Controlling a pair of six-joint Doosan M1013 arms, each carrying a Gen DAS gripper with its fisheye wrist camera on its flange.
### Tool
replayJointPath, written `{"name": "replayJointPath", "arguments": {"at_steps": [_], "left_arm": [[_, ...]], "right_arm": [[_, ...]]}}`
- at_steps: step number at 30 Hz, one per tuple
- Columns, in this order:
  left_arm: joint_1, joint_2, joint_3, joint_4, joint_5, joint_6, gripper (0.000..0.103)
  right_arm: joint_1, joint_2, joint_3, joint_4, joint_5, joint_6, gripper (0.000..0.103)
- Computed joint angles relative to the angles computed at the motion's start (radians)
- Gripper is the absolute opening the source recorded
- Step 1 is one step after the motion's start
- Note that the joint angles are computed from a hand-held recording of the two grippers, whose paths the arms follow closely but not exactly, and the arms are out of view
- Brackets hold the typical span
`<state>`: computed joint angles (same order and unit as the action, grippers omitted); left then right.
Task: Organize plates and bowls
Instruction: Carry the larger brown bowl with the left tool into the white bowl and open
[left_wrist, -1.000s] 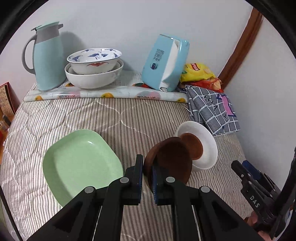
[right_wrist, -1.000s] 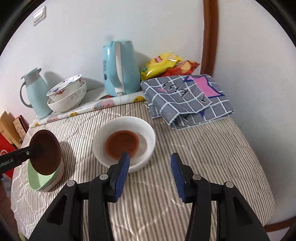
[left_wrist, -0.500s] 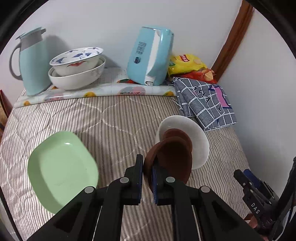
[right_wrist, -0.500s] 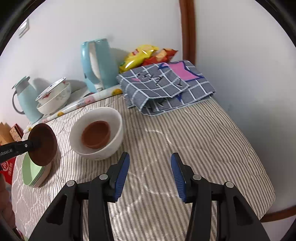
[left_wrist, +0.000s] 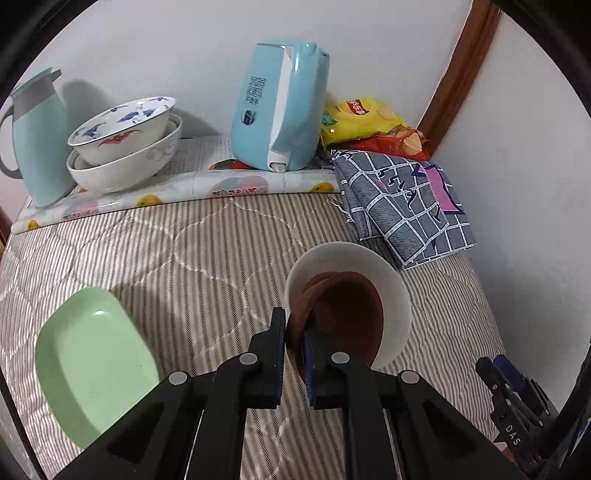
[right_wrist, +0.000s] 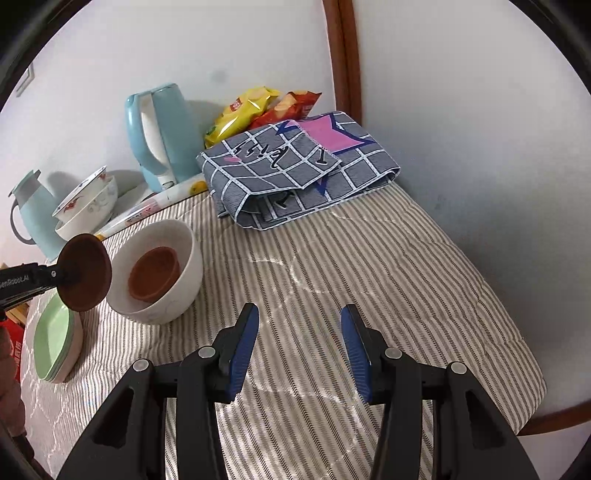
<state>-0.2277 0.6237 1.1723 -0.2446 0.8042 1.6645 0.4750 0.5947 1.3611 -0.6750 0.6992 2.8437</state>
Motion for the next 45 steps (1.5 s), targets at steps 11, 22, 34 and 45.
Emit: {"name": "replayJointPath", "arguments": {"at_steps": [11, 22, 34, 45], "left_arm": [[-0.022, 0.066, -0.086, 0.048, 0.059, -0.069, 0.009], [-0.031, 0.107, -0.131, 0.064, 0.096, -0.089, 0.009], [-0.017, 0.135, -0.158, -0.030, 0.128, -0.054, 0.010], [-0.012, 0.134, -0.155, -0.073, 0.135, -0.002, 0.015]], "right_arm": [[-0.003, -0.009, 0.014, -0.071, 0.023, 0.029, 0.046], [-0.011, -0.001, 0.009, -0.036, 0.017, -0.010, 0.046], [-0.011, 0.013, -0.009, -0.001, 0.026, -0.057, 0.046], [-0.005, 0.031, -0.045, 0.034, 0.037, -0.125, 0.046]]}}
